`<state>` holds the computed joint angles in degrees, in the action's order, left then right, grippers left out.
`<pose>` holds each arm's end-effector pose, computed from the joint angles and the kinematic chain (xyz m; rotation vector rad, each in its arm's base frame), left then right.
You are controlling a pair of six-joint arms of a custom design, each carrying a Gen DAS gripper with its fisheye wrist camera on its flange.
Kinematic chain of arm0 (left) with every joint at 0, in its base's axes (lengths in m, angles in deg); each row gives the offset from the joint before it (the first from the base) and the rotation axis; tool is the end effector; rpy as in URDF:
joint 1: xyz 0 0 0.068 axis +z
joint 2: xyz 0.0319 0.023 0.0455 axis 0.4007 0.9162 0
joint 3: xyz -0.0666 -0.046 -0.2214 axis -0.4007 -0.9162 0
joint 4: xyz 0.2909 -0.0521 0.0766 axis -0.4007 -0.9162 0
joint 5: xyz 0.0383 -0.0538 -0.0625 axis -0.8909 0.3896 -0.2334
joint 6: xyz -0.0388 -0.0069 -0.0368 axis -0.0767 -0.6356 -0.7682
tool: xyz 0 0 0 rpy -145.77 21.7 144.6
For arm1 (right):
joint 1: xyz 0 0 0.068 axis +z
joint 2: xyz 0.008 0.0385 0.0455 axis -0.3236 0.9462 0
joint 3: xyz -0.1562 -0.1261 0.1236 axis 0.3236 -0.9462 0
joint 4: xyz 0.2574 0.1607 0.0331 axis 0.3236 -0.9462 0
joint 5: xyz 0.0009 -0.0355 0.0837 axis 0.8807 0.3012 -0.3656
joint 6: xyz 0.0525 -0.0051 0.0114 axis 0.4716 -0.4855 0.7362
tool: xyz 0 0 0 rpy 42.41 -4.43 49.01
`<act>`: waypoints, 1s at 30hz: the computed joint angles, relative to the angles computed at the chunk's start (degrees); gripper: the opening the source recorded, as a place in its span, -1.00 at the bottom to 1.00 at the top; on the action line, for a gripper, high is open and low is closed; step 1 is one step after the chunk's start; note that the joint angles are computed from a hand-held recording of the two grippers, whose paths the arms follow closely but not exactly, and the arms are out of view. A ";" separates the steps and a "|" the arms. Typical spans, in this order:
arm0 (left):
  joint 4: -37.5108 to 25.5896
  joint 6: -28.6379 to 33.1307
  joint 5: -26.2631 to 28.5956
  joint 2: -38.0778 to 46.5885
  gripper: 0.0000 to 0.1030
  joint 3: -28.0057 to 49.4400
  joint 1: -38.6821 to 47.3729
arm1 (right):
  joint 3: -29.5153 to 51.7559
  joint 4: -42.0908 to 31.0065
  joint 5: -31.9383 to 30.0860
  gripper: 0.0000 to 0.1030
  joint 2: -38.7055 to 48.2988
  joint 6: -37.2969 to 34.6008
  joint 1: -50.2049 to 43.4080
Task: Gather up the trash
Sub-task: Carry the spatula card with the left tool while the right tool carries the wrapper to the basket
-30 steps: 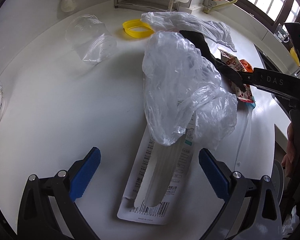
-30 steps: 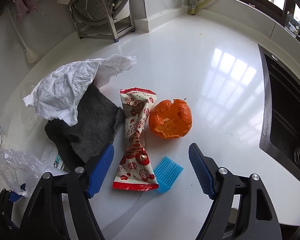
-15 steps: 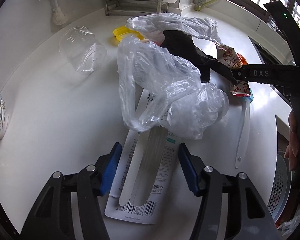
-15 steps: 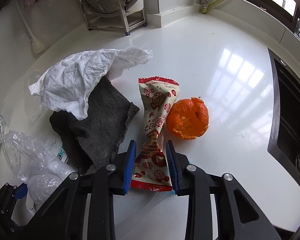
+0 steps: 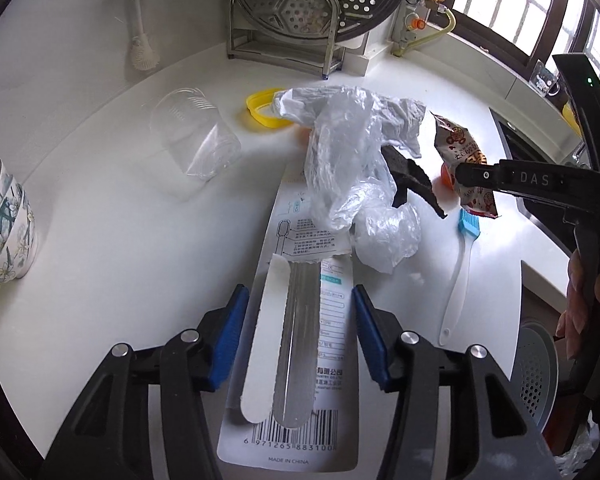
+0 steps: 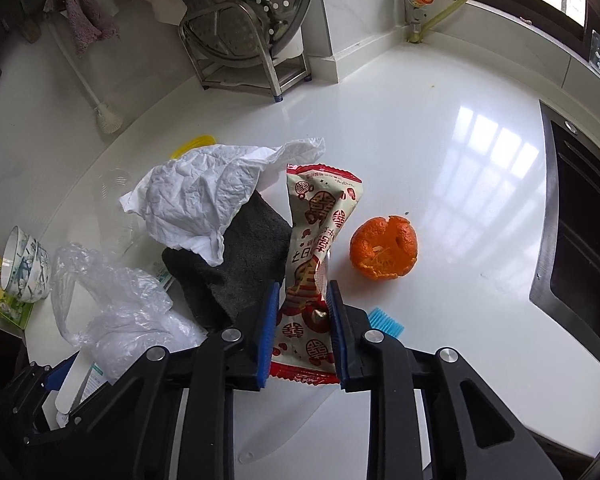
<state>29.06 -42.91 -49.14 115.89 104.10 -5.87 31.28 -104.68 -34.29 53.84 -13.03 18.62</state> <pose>0.1707 -0.0886 0.1712 -0.0597 2.5770 -0.1235 0.2799 0.2120 0.1622 -0.2362 2.6176 0.3218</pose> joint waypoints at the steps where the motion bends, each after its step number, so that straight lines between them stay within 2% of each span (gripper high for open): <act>1: -0.73 -0.13 -0.05 -0.89 -0.01 0.23 0.00 | -0.24 -0.34 0.02 -0.54 -0.75 0.12 0.17; 6: -4.44 -0.81 0.00 -5.10 -0.02 1.13 -0.30 | -2.06 -2.52 0.16 -0.55 -5.41 0.79 1.12; 18: -14.12 -6.67 -5.76 -13.90 -0.04 3.59 -5.76 | -6.53 -6.89 0.87 -0.55 -15.68 2.88 4.40; 26: -21.61 -17.86 -14.98 -14.47 -0.04 7.33 -18.35 | -11.01 -10.57 0.92 -0.55 -24.83 4.41 7.02; 30: -26.28 -26.60 -20.28 -11.97 -0.04 10.16 -27.13 | -13.87 -12.68 0.16 -0.54 -30.86 4.50 7.30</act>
